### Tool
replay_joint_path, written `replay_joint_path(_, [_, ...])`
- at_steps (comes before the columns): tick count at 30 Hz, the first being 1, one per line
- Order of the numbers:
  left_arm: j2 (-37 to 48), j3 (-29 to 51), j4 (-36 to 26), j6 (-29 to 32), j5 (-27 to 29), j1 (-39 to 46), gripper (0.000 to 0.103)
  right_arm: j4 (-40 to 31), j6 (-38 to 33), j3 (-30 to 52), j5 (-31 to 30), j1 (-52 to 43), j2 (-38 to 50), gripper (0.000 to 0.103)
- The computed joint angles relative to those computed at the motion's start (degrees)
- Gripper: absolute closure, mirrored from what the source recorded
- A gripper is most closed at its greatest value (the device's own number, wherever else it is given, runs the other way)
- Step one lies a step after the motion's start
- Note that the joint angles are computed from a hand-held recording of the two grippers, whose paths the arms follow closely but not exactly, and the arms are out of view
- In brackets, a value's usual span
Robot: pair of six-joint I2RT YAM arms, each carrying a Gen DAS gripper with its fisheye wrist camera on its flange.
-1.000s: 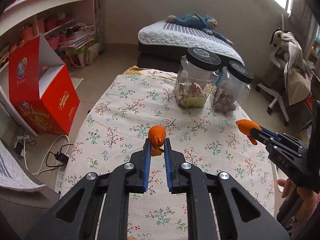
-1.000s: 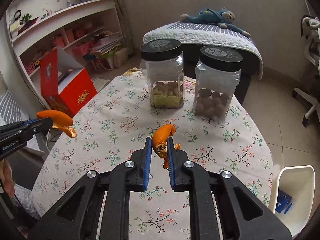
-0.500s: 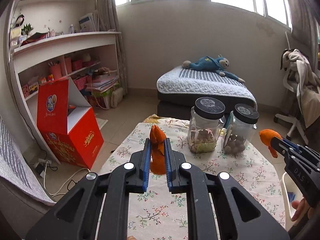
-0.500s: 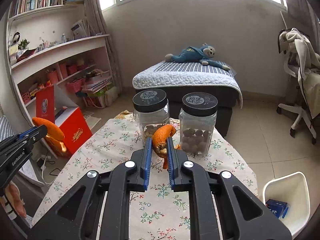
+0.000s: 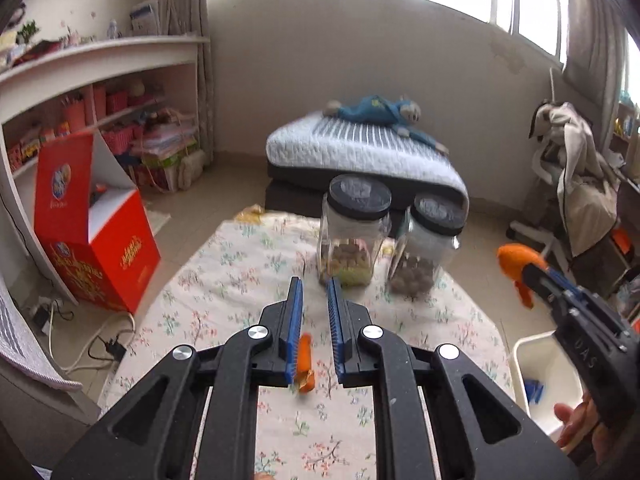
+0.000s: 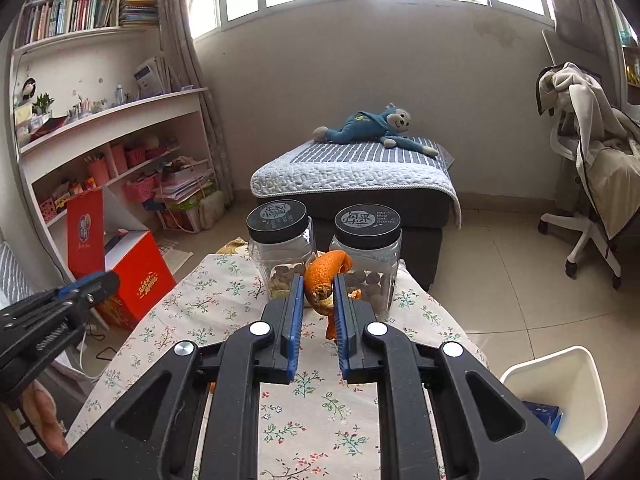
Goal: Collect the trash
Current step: 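Lift the orange peels with both grippers and hold them above the table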
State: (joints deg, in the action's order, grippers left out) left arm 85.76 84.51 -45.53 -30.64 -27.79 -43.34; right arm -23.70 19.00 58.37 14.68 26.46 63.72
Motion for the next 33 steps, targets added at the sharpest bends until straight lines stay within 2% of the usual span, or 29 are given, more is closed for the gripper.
replay_joint_path(1, [2.4, 1.6, -2.9, -0.6, 4.3, 2.5, 0.086, -0.4, 0.0, -0.1, -0.8, -0.3, -0.3, 0.089])
replay_joint_path(3, [6.2, 1.6, -5.2, -2.1, 12.5, 7.2, 0.061, -0.7, -0.4, -0.6, -0.7, -0.1, -0.7, 0.089])
replay_joint_path(5, [9.4, -0.2, -4.3, -2.1, 16.7, 9.8, 0.053, -1.2, -0.3, -0.8, -1.1, 0.0, -0.9, 0.089])
replay_joint_path(8, [16.6, 0.6, -4.7, -2.9, 17.3, 10.7, 0.051, -1.6, -0.7, -1.0, -1.7, -0.8, -1.1, 0.089])
replay_joint_path(11, [20.9, 0.8, -2.1, -2.6, 18.0, 10.4, 0.05, -2.4, -0.5, -1.0, -3.2, -2.7, -1.0, 0.089])
replay_joint_path(20, [33.3, 9.9, -0.4, -3.5, 17.8, 9.0, 0.048, -3.6, -1.7, -0.6, -5.1, -5.5, 1.2, 0.089])
replay_joint_path(22, [35.2, 12.0, -1.9, -3.0, 15.1, 7.7, 0.053, -3.8, -1.9, -0.4, -5.6, -5.5, 1.9, 0.089])
replay_joint_path(24, [34.9, 11.6, -1.6, -1.9, 14.4, 7.1, 0.078, -3.7, -1.9, -0.3, -5.8, -5.2, 2.2, 0.089])
replay_joint_path(27, [30.8, 7.1, 1.3, -2.2, 16.8, 8.2, 0.084, -3.7, -1.4, 0.2, -6.8, -5.1, 2.5, 0.089])
replay_joint_path(31, [22.0, -0.1, 4.8, -3.7, 19.4, 10.9, 0.084, -3.2, -0.8, 0.3, -7.7, -4.2, 2.3, 0.089])
replay_joint_path(33, [16.6, -3.4, 5.7, -4.5, 18.8, 11.8, 0.084, -2.7, -0.6, 0.2, -7.8, -3.4, 2.0, 0.089])
